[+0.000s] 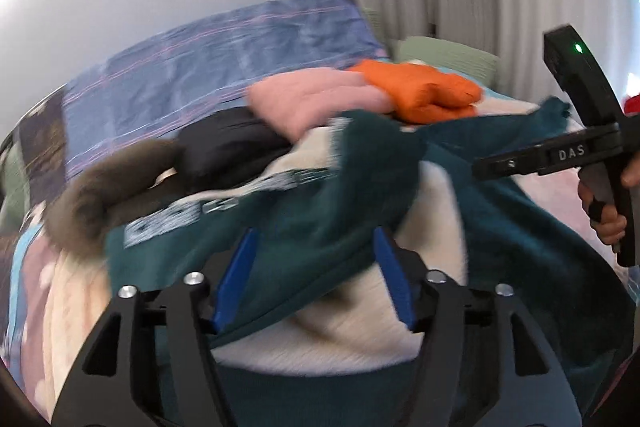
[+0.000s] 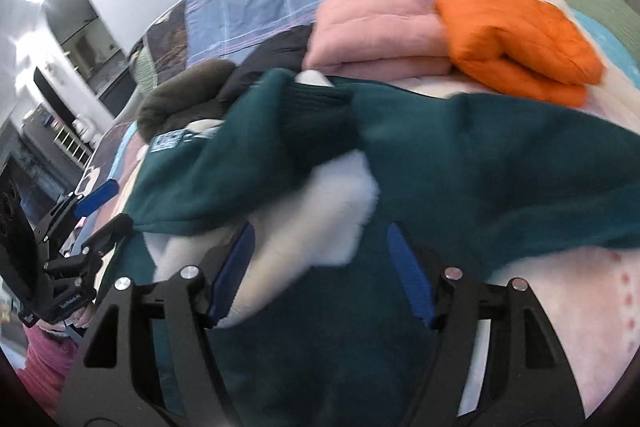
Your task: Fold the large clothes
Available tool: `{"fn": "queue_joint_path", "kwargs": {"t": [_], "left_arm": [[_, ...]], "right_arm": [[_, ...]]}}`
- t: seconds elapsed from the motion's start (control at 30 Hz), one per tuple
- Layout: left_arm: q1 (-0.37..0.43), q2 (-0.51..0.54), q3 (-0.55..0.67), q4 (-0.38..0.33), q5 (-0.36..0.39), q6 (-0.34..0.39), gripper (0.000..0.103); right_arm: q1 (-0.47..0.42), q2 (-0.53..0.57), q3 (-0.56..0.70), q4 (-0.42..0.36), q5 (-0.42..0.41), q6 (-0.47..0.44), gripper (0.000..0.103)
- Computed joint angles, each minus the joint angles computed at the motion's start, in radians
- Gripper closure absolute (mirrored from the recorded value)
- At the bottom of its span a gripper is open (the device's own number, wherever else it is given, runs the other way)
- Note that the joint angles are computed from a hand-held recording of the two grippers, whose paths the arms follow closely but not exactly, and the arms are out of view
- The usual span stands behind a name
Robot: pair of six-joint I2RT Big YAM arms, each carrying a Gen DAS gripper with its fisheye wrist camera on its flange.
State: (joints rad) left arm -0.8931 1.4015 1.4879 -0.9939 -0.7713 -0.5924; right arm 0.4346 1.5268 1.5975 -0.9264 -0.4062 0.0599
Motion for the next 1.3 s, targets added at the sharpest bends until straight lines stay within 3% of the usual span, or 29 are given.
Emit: {"fn": "queue_joint_path", "kwargs": {"t": [0.07,0.13,0.2,0.3,0.33,0.37,0.4,0.43,0.5,0.57,0.6,0.63,0.7,0.73,0.77,0.8,0.83,0.87,0.9,0.97,1.07,1.1,1.13,1.2,1.23,1.3], "left_arm": [[0.0,-0.034,-0.027,-0.061,-0.039,-0.075,0.037],[0.002,-0.054,-0.045,-0.146,-0.07,-0.186,0.037],[0.017,-0.073,-0.074,-0.199,-0.073,-0.28,0.037],[0.041,-0.098,-0.102,-0.253,-0.074,-0.37,0.037],[0.049,-0.1,-0.105,-0.253,-0.075,-0.381,0.037],[0.067,-0.106,-0.112,-0.236,-0.074,-0.387,0.037],[0.077,-0.106,-0.11,-0.218,-0.072,-0.387,0.037],[0.094,-0.108,-0.113,-0.184,-0.068,-0.372,0.037],[0.129,-0.095,-0.113,-0.148,-0.045,-0.338,0.037],[0.162,-0.063,-0.107,-0.189,-0.007,-0.371,0.037],[0.17,-0.063,-0.126,-0.185,0.013,-0.381,0.036],[0.181,-0.066,-0.155,-0.158,0.038,-0.387,0.035],[0.188,-0.075,-0.191,-0.145,0.048,-0.423,0.033],[0.192,-0.089,-0.211,-0.119,0.06,-0.43,0.032],[0.191,-0.1,-0.22,-0.107,0.064,-0.435,0.032],[0.189,-0.103,-0.217,-0.112,0.062,-0.444,0.032],[0.186,-0.099,-0.207,-0.127,0.054,-0.45,0.032],[0.18,-0.093,-0.192,-0.146,0.043,-0.453,0.032],[0.169,-0.083,-0.169,-0.169,0.025,-0.452,0.033],[0.156,-0.077,-0.139,-0.161,0.01,-0.43,0.034],[0.136,-0.068,-0.087,-0.078,0.007,-0.343,0.037],[0.133,-0.056,-0.064,-0.05,0.018,-0.311,0.038],[0.133,-0.044,-0.048,-0.025,0.035,-0.288,0.038],[0.14,-0.005,-0.018,0.007,0.081,-0.255,0.038],[0.148,0.024,-0.006,0.005,0.119,-0.256,0.038],[0.168,0.107,0.008,-0.04,0.191,-0.248,0.035]], "right_arm": [[0.016,0.03,0.033,0.009,0.012,0.009,0.026],[0.005,0.07,0.069,0.006,-0.028,0.054,0.021],[-0.023,0.128,0.119,0.013,-0.102,0.148,0.019],[-0.056,0.209,0.191,0.039,-0.146,0.278,0.019],[-0.061,0.236,0.216,0.035,-0.167,0.308,0.027],[-0.063,0.274,0.259,0.011,-0.207,0.339,0.046],[-0.06,0.293,0.289,-0.019,-0.234,0.344,0.085],[-0.051,0.282,0.285,-0.002,-0.218,0.352,0.091],[-0.034,0.187,0.214,0.139,-0.161,0.303,0.092],[-0.035,0.087,0.13,0.272,-0.132,0.255,0.093],[-0.043,0.056,0.101,0.298,-0.122,0.243,0.094],[-0.051,0.042,0.086,0.291,-0.099,0.227,0.103],[-0.061,0.052,0.077,0.192,0.046,0.14,0.103],[-0.062,0.09,0.092,0.104,0.16,0.087,0.103],[-0.067,0.119,0.104,0.041,0.201,0.088,0.103],[-0.085,0.136,0.102,0.004,0.185,0.125,0.103],[-0.107,0.137,0.083,0.01,0.116,0.182,0.103],[-0.124,0.118,0.05,0.058,0.032,0.23,0.103],[-0.122,0.104,0.038,0.085,0.007,0.229,0.102],[-0.085,0.065,0.032,0.136,0.032,0.18,0.099],[-0.012,0.03,0.042,0.189,-0.032,0.119,0.099],[0.015,0.039,0.065,0.175,-0.037,0.096,0.091],[0.032,0.061,0.094,0.146,-0.017,0.077,0.082],[0.082,0.153,0.181,-0.013,0.121,0.033,0.079],[0.093,0.195,0.198,-0.045,0.165,0.035,0.079],[0.082,0.219,0.16,0.018,0.153,0.049,0.079]]}}
